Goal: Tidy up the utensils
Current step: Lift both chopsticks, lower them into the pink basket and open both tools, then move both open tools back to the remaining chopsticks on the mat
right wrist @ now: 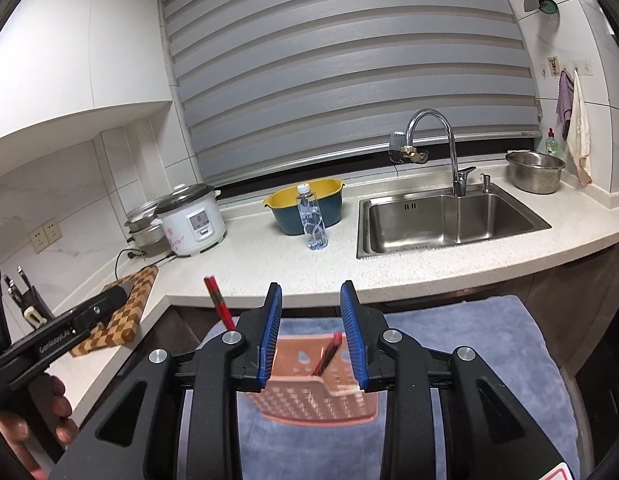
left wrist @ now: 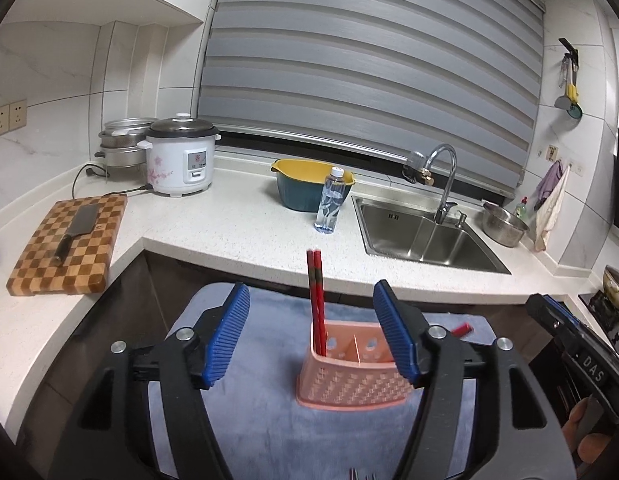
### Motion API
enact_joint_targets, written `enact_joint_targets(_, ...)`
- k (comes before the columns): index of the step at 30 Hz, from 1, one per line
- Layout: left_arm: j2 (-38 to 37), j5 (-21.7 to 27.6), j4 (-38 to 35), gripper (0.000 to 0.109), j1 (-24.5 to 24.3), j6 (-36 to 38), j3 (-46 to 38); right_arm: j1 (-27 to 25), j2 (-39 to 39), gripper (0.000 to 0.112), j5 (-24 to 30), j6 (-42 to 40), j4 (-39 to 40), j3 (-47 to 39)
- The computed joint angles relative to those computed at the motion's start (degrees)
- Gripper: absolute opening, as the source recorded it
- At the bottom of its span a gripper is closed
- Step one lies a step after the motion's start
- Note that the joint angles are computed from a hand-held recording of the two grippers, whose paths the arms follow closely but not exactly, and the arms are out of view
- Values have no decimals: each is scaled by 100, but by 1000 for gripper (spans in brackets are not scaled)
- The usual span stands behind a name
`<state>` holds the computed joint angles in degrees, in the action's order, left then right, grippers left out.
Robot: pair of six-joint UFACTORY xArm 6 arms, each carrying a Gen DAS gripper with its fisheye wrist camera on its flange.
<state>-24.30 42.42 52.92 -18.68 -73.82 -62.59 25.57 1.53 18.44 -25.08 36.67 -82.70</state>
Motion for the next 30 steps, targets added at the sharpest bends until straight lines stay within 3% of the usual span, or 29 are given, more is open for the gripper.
enact_joint_targets(8, -715, 727, -29, 61, -919, -371, 851, 16, -1483, 31, 24, -412, -78, 1985)
enact_joint_targets(19, -1469, 1580, -712, 63, -2427, -1131, 2196, -103, -3637, 31, 797, -129, -986, 4730)
enact_joint_targets(23, -1481, 1635, -1045, 63, -2822, -1438, 2549, -82, -4145, 31, 1146, 96, -1281, 5421)
enact_joint_targets(30, -1337, 1728, -1305, 63, -3385, -1845, 2814, 131, -4620, 31, 1173, 356, -1684, 6143)
